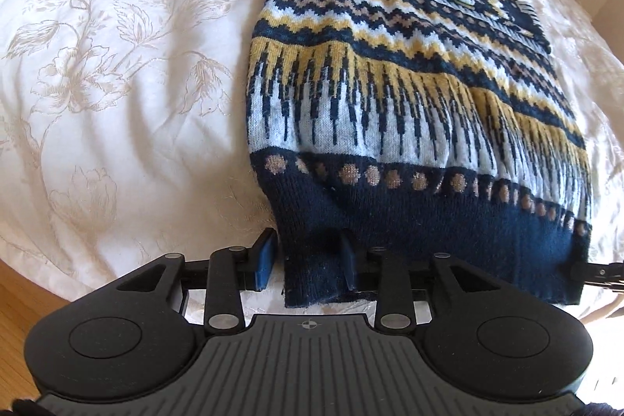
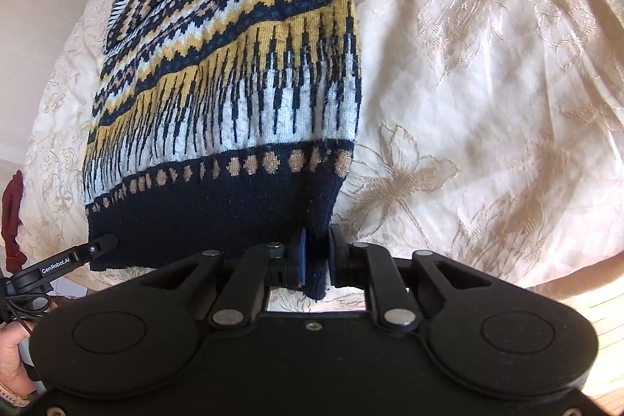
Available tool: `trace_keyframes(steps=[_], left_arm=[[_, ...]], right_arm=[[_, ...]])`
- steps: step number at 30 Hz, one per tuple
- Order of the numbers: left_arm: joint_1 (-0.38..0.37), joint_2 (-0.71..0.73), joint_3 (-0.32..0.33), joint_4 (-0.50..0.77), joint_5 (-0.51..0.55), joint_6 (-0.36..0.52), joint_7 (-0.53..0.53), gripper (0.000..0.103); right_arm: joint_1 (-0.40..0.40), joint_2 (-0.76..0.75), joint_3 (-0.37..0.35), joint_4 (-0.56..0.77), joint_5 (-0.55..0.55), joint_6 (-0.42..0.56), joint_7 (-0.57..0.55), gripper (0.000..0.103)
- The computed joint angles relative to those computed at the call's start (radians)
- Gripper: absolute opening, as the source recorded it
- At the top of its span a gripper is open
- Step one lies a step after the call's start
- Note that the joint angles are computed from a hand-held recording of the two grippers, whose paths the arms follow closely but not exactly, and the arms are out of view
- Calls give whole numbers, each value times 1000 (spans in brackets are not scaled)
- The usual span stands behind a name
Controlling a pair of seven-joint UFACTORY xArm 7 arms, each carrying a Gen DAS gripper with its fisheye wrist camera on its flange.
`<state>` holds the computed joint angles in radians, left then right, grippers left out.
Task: Fold small clothes
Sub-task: 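Grasp the hem with the left gripper while the right gripper grasps it too, then lift the hem with both grippers and carry it over toward the collar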
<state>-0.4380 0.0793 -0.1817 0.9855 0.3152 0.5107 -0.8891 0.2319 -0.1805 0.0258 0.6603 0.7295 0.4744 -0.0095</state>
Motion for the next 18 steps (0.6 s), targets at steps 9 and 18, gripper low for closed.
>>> trace_keyframes(steps=[9, 18], left_arm=[[-1, 46, 10, 41, 9, 19, 1, 48], [17, 43, -2, 6, -163, -84, 107, 13]], right_arm=[[10, 11, -6, -2, 43, -23, -38, 66], [13, 32, -4, 27, 122, 22, -99, 15]])
